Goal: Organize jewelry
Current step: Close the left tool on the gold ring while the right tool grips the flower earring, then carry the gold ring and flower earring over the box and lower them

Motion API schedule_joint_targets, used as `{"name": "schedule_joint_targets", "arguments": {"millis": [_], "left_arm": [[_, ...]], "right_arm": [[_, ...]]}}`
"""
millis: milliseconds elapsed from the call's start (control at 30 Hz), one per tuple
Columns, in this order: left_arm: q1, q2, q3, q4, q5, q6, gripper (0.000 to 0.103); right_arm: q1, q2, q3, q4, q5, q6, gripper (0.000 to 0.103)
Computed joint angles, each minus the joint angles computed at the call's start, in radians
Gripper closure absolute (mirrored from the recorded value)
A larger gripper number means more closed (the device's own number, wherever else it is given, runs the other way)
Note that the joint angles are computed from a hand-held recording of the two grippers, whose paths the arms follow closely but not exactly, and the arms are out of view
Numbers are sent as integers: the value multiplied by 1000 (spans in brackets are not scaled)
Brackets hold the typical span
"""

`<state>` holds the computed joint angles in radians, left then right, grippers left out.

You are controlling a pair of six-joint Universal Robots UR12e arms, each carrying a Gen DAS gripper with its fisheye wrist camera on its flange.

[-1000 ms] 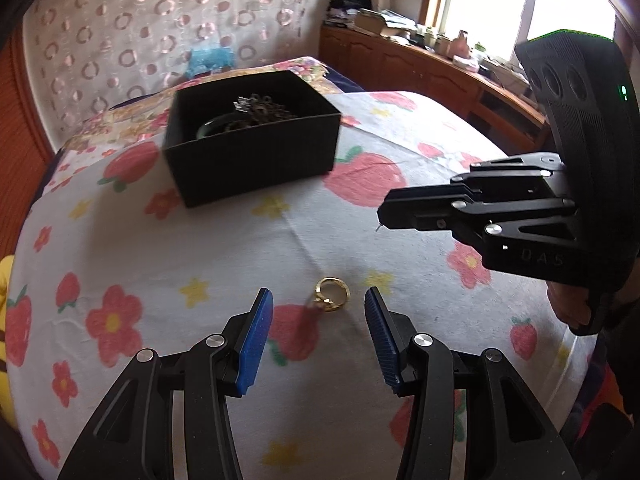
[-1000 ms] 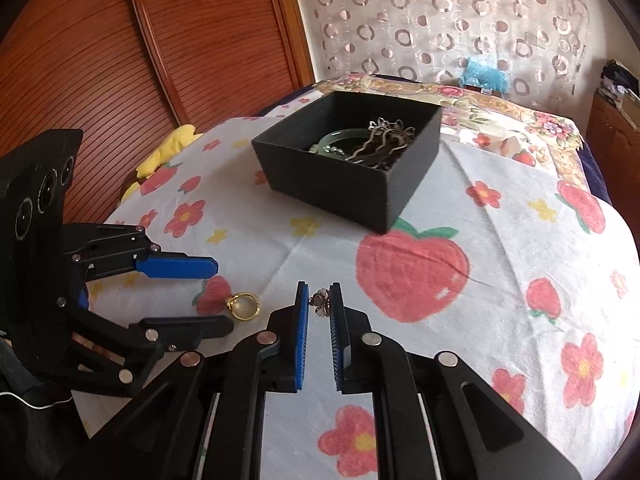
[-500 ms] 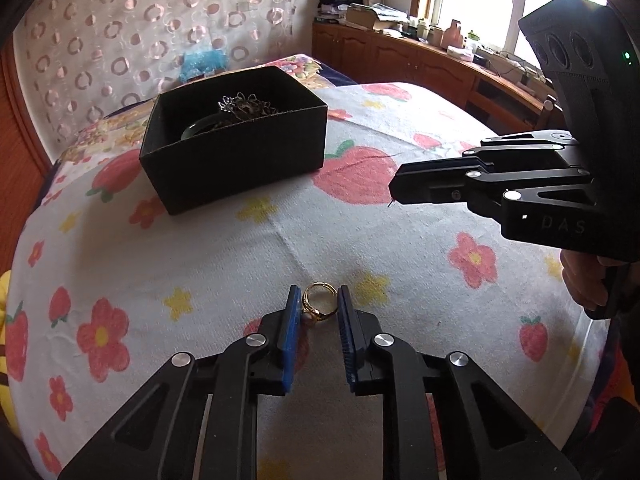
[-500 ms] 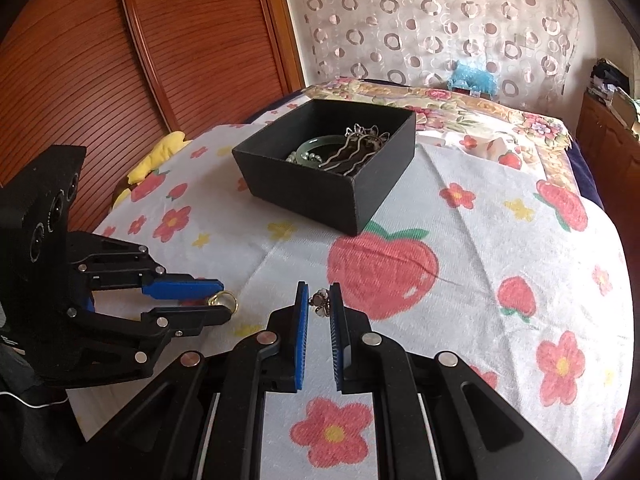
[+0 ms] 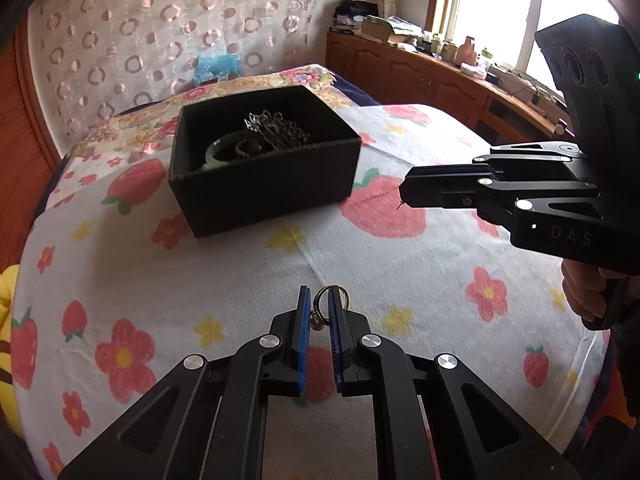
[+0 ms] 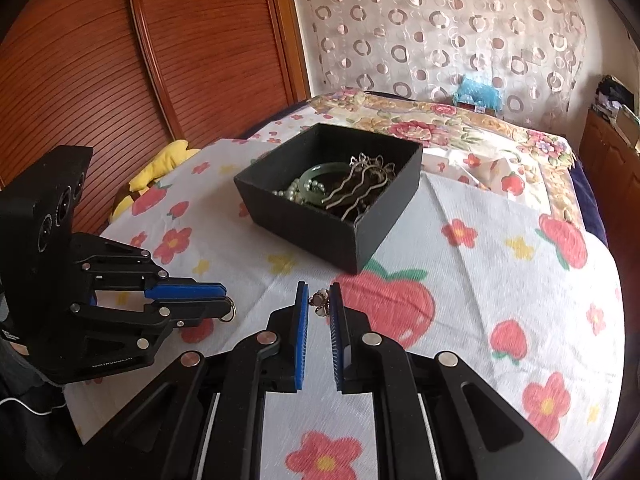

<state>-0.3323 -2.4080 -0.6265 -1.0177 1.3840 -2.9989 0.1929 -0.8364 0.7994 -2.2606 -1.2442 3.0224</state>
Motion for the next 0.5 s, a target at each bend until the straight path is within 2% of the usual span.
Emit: {"name": "schedule_joint_targets", "arguments": {"millis": [267,400,500], "left_arm": [[5,-84,179,-32,17,-7,95],[12,-129,273,-51,22,-18,95],[18,-180,379,-87,25,-30,95]], "right_arm": [[0,63,-122,9,-6,11,91],[1,119,-226,40,-15,12,91],[4,162,-306,73,-21,4,91]]}}
